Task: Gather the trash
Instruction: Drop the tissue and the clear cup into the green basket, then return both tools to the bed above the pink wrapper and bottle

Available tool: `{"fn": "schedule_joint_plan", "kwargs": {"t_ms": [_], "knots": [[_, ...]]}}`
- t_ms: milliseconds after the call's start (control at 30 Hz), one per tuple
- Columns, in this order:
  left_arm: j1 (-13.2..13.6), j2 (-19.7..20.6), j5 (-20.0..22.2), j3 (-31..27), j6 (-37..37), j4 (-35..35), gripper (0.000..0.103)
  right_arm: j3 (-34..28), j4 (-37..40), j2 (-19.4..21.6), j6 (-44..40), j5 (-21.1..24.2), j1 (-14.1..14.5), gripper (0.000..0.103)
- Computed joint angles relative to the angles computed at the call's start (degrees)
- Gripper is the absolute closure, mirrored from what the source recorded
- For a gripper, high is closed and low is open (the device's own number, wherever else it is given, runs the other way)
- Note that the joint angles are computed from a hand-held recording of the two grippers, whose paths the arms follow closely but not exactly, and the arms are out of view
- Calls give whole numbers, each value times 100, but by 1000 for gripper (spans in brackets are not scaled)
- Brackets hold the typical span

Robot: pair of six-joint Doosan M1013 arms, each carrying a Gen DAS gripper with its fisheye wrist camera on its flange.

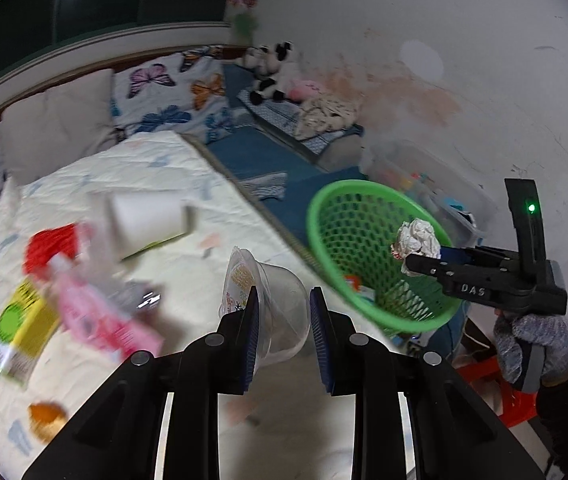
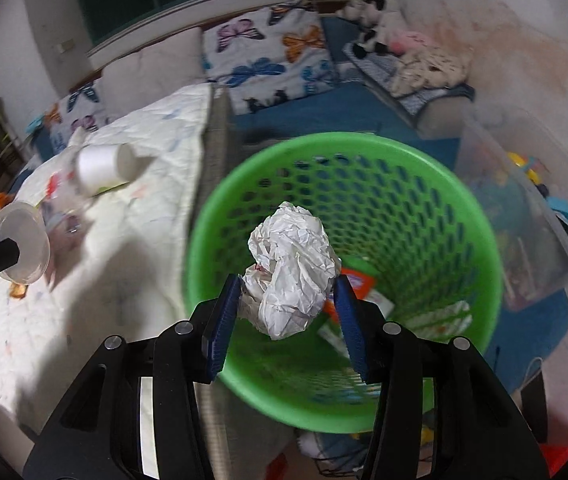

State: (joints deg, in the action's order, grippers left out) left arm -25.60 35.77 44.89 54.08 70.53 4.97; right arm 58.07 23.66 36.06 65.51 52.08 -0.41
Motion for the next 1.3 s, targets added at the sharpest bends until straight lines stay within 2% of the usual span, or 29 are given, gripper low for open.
{"fn": "schedule_joint_plan", "kwargs": {"t_ms": [167, 233, 367, 733, 833, 867, 900, 933, 967, 1100, 1300], "knots": [[-67, 486, 437, -818, 400, -261, 79, -64, -113, 73, 173, -2, -109, 51], [-88, 669, 605, -1129, 539, -384, 79, -98, -82, 108, 215, 34, -156, 46], [-119, 1033, 971, -1758, 736, -612, 79, -114, -48, 138, 296, 37, -225, 43], [-207, 2119, 2123, -3629, 889, -779, 78, 89, 229, 9, 234, -141, -424, 41], [-211, 2332, 2339, -3996, 890, -875, 76, 130, 290, -21, 197, -158, -444, 40], [-214, 2368, 2369, -4053, 897, -893, 71, 142, 308, -30, 180, -162, -448, 40], [-219, 2373, 2371, -4059, 887, -880, 54, 146, 325, -33, 165, -161, -451, 40], [-232, 2317, 2273, -3940, 849, -820, 46, 168, 350, -47, 140, -167, -451, 40], [-237, 2244, 2135, -3788, 850, -775, 44, 179, 359, -56, 129, -172, -447, 40], [-248, 1977, 1820, -3280, 862, -705, 44, 238, 450, -108, 35, -156, -427, 40], [-240, 1263, 1086, -2006, 557, -320, 44, 373, 632, -222, -217, -203, -337, 37]]}}
